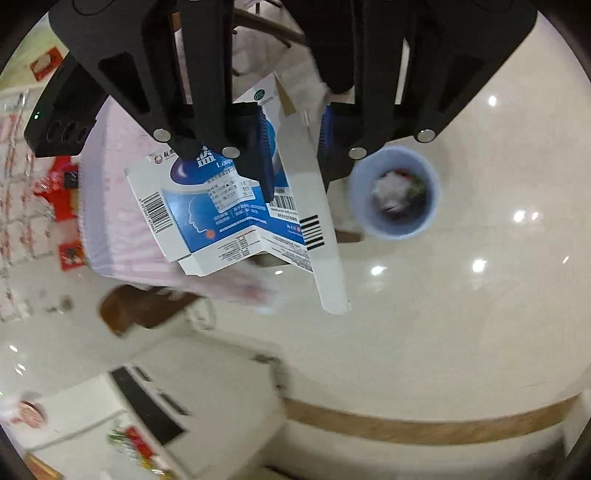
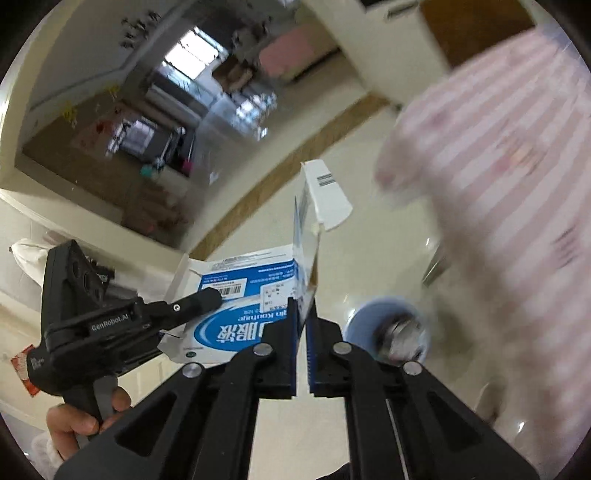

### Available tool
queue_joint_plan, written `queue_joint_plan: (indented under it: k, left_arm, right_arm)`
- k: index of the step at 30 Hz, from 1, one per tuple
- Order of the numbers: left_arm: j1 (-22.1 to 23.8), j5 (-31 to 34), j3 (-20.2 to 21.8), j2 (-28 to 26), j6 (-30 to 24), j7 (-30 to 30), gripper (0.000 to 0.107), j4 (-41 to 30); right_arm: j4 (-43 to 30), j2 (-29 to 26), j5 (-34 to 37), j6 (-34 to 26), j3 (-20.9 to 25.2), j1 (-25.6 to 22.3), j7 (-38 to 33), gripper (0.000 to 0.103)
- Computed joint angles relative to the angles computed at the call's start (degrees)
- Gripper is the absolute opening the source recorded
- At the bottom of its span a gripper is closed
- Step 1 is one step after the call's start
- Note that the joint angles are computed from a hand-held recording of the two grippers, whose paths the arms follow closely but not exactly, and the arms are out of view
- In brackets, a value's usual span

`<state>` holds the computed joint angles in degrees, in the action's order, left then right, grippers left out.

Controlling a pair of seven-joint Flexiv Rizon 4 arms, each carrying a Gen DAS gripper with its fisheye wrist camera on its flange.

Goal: Collect trash

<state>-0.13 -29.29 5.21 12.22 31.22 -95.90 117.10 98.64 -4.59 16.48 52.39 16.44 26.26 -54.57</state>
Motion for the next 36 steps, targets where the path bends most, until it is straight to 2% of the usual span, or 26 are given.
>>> queue_joint_plan:
  k: [4, 10, 15, 22, 24, 25, 26, 27, 30, 36]
  left_arm:
    - [2.6, 1.8, 2.6, 0.3, -3.9, 0.6, 0.021, 2.9]
    - [5.3, 1.9, 3.5, -2.1, -5.6, 2.8, 0.022, 7.9]
    - [5.6, -1.7, 2.5, -5.9, -3.4, 3.4, 0.022, 12.6]
    - [5.5, -5.2, 1.3, -9.2, -1.9, 2.6, 0.024, 13.6]
    - [5.6, -5.1, 1.0, -10.2, -2.0, 1.6, 0.03, 13.2]
    - [5.6, -5.1, 0.9, -10.9, -2.6, 1.0, 0.056, 13.0]
    - [5.5, -5.5, 0.6, -11.4, -2.5, 0.5, 0.08, 13.1]
    - [5.4, -6.5, 0.5, -11.7, -2.5, 0.7, 0.08, 13.4]
    - [5.2, -7.1, 0.2, -12.8, -3.4, 0.5, 0.08, 13.4]
    - [5.3, -2.1, 0.6, -10.7, -5.0, -1.5, 0.08, 12.9]
  right_arm:
    - [-2.2, -4.6, 1.0, -2.6, 1.4, 2.5, 3.0, 0.005]
    - [-2.6, -9.1, -1.6, -7.0, 2.1, 4.7, 6.5, 0.006]
    - [-1.8, -11.3, -3.3, -10.7, 1.9, 4.7, 8.0, 0.007]
    - [-1.8, -13.3, -3.3, -12.2, 1.8, 4.0, 9.2, 0.011]
    - [-2.1, -13.8, -2.6, -12.3, 1.7, 3.5, 9.6, 0.011]
    - [-2.0, -14.1, -2.4, -12.2, 1.7, 3.3, 9.5, 0.013]
    - [-2.3, -14.6, -2.1, -12.6, 1.7, 3.1, 9.8, 0.024]
    - [-2.6, -15.1, -1.9, -12.9, 1.6, 2.9, 10.0, 0.029]
    - [-3.0, -16.3, -0.8, -13.8, 1.6, 2.3, 11.2, 0.03]
    - [-3.9, -15.2, -4.2, -17.2, 1.5, 2.8, 9.6, 0.03]
